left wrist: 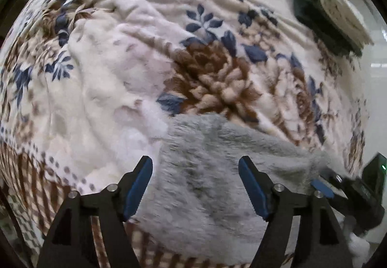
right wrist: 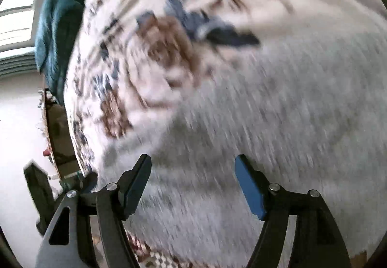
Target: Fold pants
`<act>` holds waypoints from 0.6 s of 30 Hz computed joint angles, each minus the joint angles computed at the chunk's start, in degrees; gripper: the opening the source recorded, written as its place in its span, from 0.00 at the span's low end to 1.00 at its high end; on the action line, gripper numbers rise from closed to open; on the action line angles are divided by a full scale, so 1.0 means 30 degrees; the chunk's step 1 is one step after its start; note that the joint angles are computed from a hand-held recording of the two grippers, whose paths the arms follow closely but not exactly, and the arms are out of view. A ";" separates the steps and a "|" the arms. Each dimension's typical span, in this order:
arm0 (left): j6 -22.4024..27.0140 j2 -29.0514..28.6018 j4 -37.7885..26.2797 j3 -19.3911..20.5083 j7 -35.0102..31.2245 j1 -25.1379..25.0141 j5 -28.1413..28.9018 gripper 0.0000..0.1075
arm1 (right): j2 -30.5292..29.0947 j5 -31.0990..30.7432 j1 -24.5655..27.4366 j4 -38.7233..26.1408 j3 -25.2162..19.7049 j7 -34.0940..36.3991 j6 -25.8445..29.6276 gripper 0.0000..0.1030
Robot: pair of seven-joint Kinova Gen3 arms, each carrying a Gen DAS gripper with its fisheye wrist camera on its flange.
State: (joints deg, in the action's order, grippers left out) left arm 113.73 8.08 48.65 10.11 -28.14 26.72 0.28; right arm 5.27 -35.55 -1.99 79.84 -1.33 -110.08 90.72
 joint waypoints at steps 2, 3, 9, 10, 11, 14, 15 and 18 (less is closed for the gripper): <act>-0.0584 0.0064 0.0157 0.0130 0.0440 0.0347 -0.0138 0.67 | 0.0914 0.0771 -0.1080 -0.0222 0.0446 0.0140 -0.0560 0.31; -0.0706 0.0238 0.0205 0.0202 0.0606 0.0555 -0.0260 0.67 | 0.1481 0.1413 -0.1443 -0.0493 0.0486 0.0068 -0.0373 0.25; -0.0077 -0.0488 0.4502 0.2593 0.2335 -0.1882 0.1184 0.67 | 0.2107 0.0963 0.0229 -0.1663 -0.0484 0.0624 0.1315 0.47; -0.0548 -0.1289 0.5023 0.2476 0.3111 -0.2222 0.1651 0.67 | 0.1804 0.1022 0.0319 -0.1825 -0.0443 0.0750 0.1658 0.58; -0.0947 -0.2081 0.5191 0.2358 0.3888 -0.2208 0.1808 0.67 | 0.1148 0.0959 0.0501 -0.1904 -0.0189 0.0893 0.2183 0.72; -0.1562 -0.3523 0.4399 0.2267 0.6218 -0.0897 0.0914 0.67 | -0.0978 0.0752 0.0402 -0.1217 0.1981 0.1631 0.3678 0.73; -0.1776 -0.3766 0.4173 0.2811 0.6995 -0.0804 0.0568 0.67 | -0.1514 0.0578 0.0665 -0.0849 0.2512 0.1824 0.4130 0.73; -0.1689 -0.2703 0.2853 0.3641 0.9325 0.1328 -0.0130 0.67 | -0.3546 0.0779 0.3051 0.0769 0.5166 0.2541 0.6090 0.76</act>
State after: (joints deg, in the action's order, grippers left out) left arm 108.66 -0.03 57.21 21.03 -0.17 30.70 -0.11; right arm -5.37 -33.22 7.16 82.15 14.17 -102.45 108.99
